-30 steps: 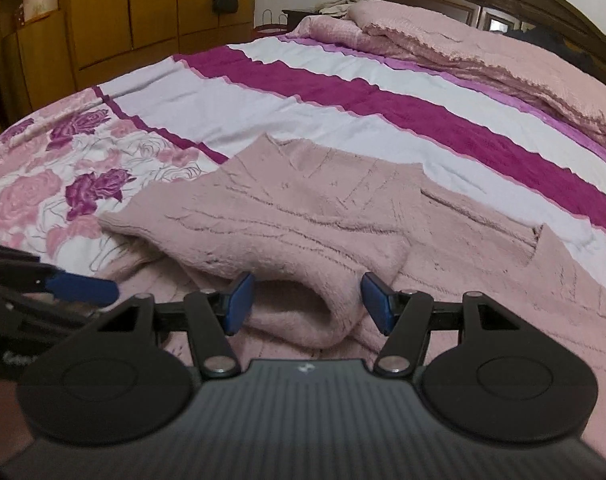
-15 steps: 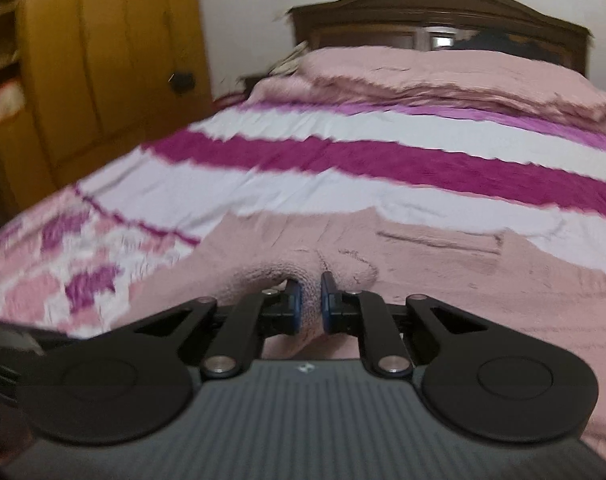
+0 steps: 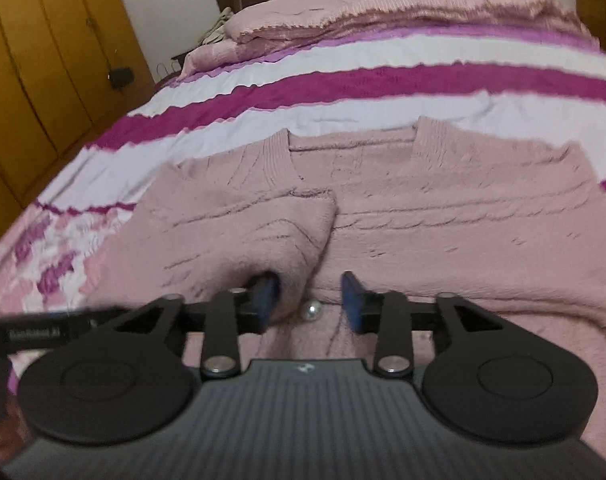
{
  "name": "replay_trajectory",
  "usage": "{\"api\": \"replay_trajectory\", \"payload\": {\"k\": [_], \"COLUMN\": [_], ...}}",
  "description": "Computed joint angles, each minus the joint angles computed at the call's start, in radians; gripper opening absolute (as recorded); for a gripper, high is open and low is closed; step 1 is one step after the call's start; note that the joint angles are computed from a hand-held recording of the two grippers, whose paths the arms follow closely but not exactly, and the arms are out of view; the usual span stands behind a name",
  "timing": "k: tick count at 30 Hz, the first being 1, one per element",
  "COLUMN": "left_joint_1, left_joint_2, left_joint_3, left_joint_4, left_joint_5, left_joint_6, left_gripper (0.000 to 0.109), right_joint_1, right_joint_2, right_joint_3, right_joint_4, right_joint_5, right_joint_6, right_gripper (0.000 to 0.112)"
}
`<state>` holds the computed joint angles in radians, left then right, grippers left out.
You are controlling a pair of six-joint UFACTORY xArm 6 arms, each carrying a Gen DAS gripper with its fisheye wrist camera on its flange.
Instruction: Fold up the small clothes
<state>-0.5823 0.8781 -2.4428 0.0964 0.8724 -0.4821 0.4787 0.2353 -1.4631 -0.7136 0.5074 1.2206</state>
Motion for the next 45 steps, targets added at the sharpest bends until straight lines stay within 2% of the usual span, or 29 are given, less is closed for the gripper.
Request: {"api": "replay_trajectory", "payload": {"k": [4,6,10,16,21,24,32,36,37,38,39,40,41,43,45], "left_joint_1": [0.002,0.005,0.015,0.048,0.072,0.075,0.073,0.073,0.073,0.073,0.073,0.072,0.072,0.071,0.069], "left_joint_2": [-0.086,-0.144,-0.276,-0.4,-0.426,-0.426,-0.41,-0.4,-0.399,-0.396,-0.394,-0.393,-0.391,-0.386,-0.37], "left_joint_3": [0.138,0.227,0.419,0.582,0.623,0.627,0.611,0.592,0.591,0.586,0.581,0.579,0.577,0.567,0.539], "left_joint_4": [-0.017,-0.028,-0.027,0.033,0.053,0.054,0.058,0.063,0.064,0.068,0.071,0.071,0.072,0.078,0.086], "left_joint_5": [-0.058,-0.091,-0.165,-0.188,-0.196,-0.197,-0.196,-0.196,-0.197,-0.194,-0.19,-0.189,-0.19,-0.189,-0.18], "left_joint_6": [0.01,0.013,0.029,-0.02,-0.059,-0.066,-0.059,-0.063,-0.064,-0.067,-0.07,-0.072,-0.073,-0.069,-0.061], "left_gripper": [0.065,0.065,0.065,0.065,0.065,0.065,0.065,0.065,0.065,0.065,0.065,0.065,0.065,0.065,0.065], "right_joint_1": [0.039,0.049,0.062,0.1,0.122,0.13,0.133,0.137,0.139,0.142,0.143,0.144,0.141,0.121,0.106], "right_joint_2": [-0.022,-0.014,0.057,0.219,0.325,0.368,0.4,0.404,0.405,0.408,0.408,0.406,0.401,0.356,0.311], "right_joint_3": [-0.031,-0.054,-0.13,-0.309,-0.436,-0.49,-0.51,-0.506,-0.507,-0.51,-0.511,-0.513,-0.511,-0.448,-0.395], "right_joint_4": [-0.035,-0.041,0.094,0.29,0.375,0.367,0.351,0.356,0.335,0.31,0.283,0.241,0.226,0.289,0.241], "right_joint_5": [0.08,0.062,-0.028,-0.015,0.021,0.051,0.02,0.02,0.026,0.034,0.038,0.047,0.048,-0.025,-0.07], "right_joint_6": [-0.066,-0.107,-0.301,-0.561,-0.68,-0.71,-0.744,-0.809,-0.822,-0.824,-0.812,-0.778,-0.755,-0.735,-0.658], "right_gripper": [0.045,0.045,0.045,0.045,0.045,0.044,0.047,0.051,0.05,0.044,0.036,0.021,0.016,0.011,0.01]}}
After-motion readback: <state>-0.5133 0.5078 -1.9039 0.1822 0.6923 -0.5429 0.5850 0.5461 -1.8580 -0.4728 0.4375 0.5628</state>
